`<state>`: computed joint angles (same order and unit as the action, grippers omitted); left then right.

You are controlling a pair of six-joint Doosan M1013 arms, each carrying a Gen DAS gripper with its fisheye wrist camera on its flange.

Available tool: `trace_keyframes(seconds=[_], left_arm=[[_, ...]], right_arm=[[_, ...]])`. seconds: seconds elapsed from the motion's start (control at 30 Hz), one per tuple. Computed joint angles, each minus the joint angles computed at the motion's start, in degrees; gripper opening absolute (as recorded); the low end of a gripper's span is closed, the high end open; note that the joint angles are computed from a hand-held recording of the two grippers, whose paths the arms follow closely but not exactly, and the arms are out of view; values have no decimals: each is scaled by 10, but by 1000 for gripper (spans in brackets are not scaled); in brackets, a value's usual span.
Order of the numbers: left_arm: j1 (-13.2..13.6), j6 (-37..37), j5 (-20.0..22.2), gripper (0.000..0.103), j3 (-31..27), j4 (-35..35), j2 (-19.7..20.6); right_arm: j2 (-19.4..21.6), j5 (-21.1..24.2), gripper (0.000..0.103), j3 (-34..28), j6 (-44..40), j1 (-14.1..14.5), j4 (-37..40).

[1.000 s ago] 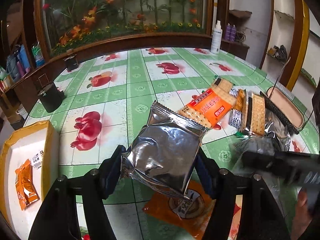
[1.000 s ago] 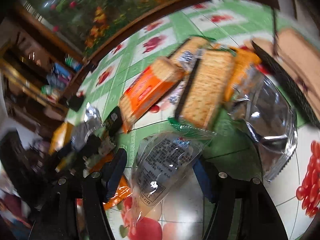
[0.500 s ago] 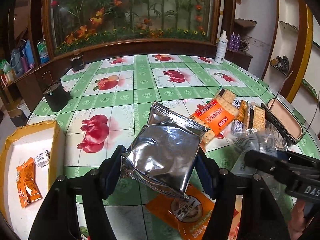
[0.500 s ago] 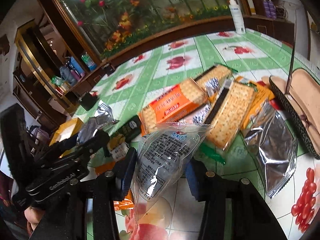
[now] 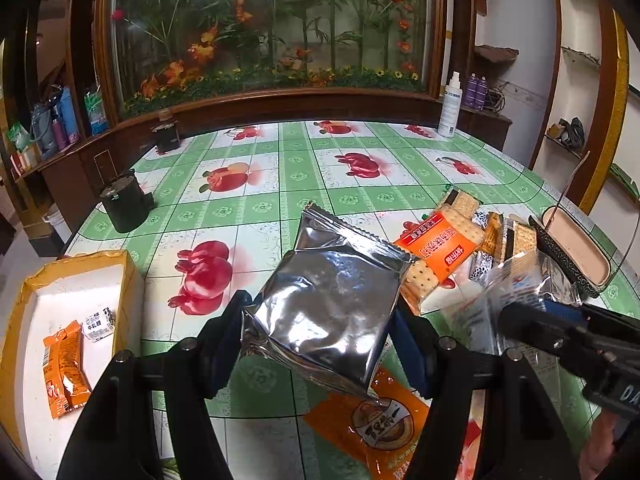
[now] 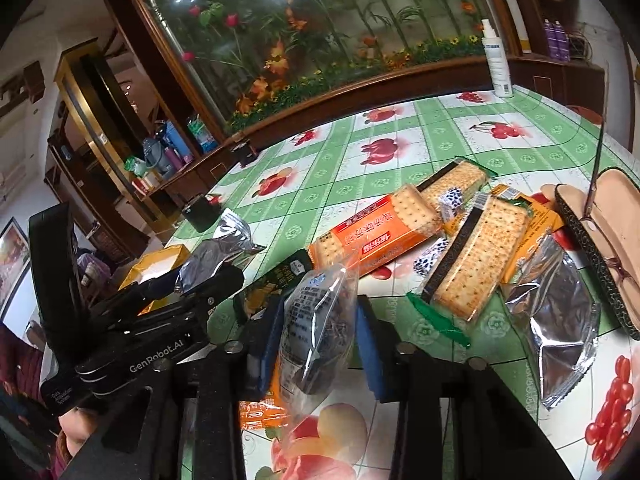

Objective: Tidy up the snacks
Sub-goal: 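Carry the silver foil bag and clear wrapped snack over the tray with both tools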

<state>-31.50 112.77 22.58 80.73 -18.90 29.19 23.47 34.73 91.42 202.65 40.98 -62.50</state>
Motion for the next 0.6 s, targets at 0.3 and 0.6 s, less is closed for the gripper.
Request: trace_keyframes(seconds=[0.3, 0.6], left_arm=[[-2, -27, 9, 67, -5, 28, 2], [-2, -38, 16, 67, -8, 40, 6]], right_arm=[[12, 18, 37, -18, -96, -8, 97], [26, 37, 76, -39, -199, -11, 168]])
